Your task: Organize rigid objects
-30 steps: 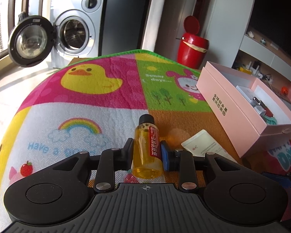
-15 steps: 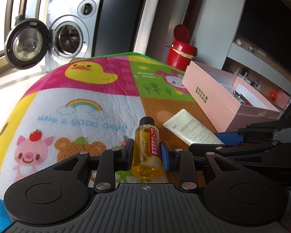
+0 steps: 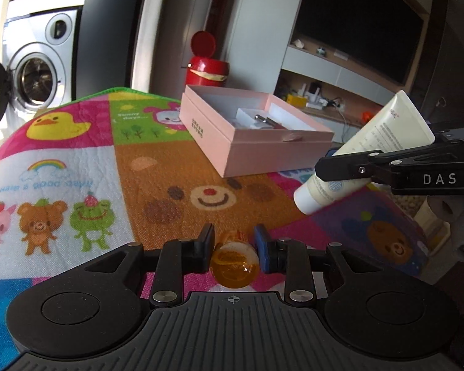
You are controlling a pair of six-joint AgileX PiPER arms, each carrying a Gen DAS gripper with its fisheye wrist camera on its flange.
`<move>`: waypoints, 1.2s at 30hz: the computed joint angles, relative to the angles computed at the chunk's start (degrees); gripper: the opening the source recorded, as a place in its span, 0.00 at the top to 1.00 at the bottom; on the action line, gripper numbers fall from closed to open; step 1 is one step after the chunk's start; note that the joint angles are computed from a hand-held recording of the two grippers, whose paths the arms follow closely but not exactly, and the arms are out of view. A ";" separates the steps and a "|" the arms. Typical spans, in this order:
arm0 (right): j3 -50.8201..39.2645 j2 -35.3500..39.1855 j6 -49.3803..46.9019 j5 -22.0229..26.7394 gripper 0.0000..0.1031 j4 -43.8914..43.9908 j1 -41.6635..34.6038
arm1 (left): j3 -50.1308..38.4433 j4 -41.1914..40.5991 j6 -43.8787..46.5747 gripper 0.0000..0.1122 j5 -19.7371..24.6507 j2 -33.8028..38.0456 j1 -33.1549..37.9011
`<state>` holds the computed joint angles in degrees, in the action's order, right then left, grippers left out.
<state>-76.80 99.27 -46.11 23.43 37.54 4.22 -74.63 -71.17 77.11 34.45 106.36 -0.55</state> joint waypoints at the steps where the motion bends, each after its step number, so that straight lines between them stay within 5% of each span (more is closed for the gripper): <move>1: 1.48 -2.26 -1.56 -1.01 0.83 1.23 -0.79 | -0.60 -1.25 1.03 0.72 0.34 -0.57 -0.65; 2: 2.48 -3.87 -2.42 -1.76 0.95 1.84 -1.32 | -1.83 -1.63 1.06 0.72 0.73 -0.70 -1.30; 4: 4.33 -7.47 -5.07 -3.23 0.96 4.36 -2.97 | -6.05 -1.52 0.11 0.98 1.81 -0.07 -2.54; 10: 5.64 -10.21 -13.56 -3.80 0.96 13.58 -7.63 | -15.58 -1.85 -3.06 0.94 -2.68 2.68 -5.69; 13: 5.28 -7.74 -10.54 -3.68 0.96 9.86 -8.46 | -15.39 0.61 -6.48 0.93 -4.32 2.60 -5.37; 15: 3.96 -5.50 -7.69 0.26 0.95 6.83 -9.70 | -15.94 7.52 -12.84 0.92 -1.67 2.56 -4.25; 18: 3.73 -3.01 -4.69 3.66 0.72 4.33 -10.24 | -15.38 16.61 -18.18 0.91 6.12 1.91 -2.01; 20: 6.66 -3.07 -4.13 1.44 0.53 3.42 -9.35 | -13.80 20.47 -17.19 0.91 12.27 1.27 -0.71; 24: 7.22 -1.54 -1.31 2.80 0.53 1.64 -9.35 | -9.09 27.40 -13.78 0.90 16.85 -1.41 -0.57; 29: 6.58 0.15 0.39 5.14 0.52 0.99 -8.49 | -2.20 33.56 -12.38 0.87 13.32 -5.69 -3.08; 31: 7.12 0.55 2.63 4.21 0.52 -1.79 -7.21 | -1.72 35.42 -14.09 0.74 12.02 -5.70 -4.03; 36: 8.24 2.28 12.04 0.41 0.52 -12.29 -4.27 | -3.10 40.01 -20.44 0.69 11.67 -3.65 -5.03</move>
<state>-68.56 101.54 -34.07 23.84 25.25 -0.05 -77.73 -31.16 56.67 46.12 102.71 -5.58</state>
